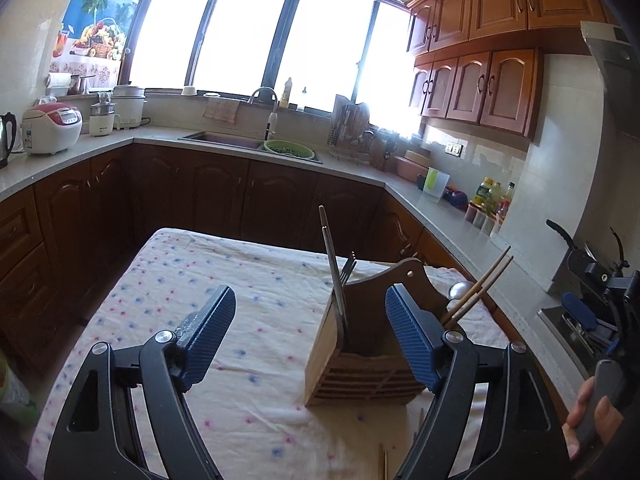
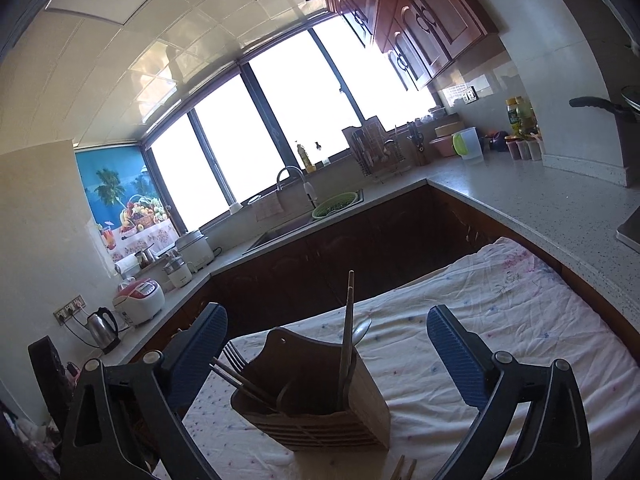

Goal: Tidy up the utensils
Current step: 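Open both grippers to release the chopsticks in the holder, then move both open grippers back down to the remaining chopsticks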

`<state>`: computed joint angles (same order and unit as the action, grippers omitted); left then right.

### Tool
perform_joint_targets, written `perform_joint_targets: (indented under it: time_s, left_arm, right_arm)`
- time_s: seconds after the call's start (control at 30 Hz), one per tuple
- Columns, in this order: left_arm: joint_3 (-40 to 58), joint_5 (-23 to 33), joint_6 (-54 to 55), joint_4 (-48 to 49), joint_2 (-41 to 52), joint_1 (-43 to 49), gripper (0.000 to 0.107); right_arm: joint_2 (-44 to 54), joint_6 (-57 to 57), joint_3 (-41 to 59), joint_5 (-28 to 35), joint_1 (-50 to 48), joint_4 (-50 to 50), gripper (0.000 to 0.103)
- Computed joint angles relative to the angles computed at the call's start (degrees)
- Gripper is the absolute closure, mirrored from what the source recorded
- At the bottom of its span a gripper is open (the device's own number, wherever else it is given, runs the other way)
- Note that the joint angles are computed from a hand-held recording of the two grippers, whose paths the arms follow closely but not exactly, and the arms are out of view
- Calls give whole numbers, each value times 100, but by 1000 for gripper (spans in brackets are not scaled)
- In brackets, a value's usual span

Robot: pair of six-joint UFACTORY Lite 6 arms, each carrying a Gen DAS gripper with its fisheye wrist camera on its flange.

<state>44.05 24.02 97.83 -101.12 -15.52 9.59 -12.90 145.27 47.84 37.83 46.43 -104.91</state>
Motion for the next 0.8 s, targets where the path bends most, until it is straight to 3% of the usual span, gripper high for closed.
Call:
perform_joint_targets:
  time_s: [0.57, 0.8]
  left_arm:
    - [-1863, 803, -962, 1582, -1766, 1010, 25]
    - [-2427, 1210, -914, 1998, -1968, 1742, 25]
  right_arm:
    - [-1424, -153, -1877, 1285, 1560, 1564, 2]
    - [-1362, 151, -2261, 1528, 2118, 1935, 2]
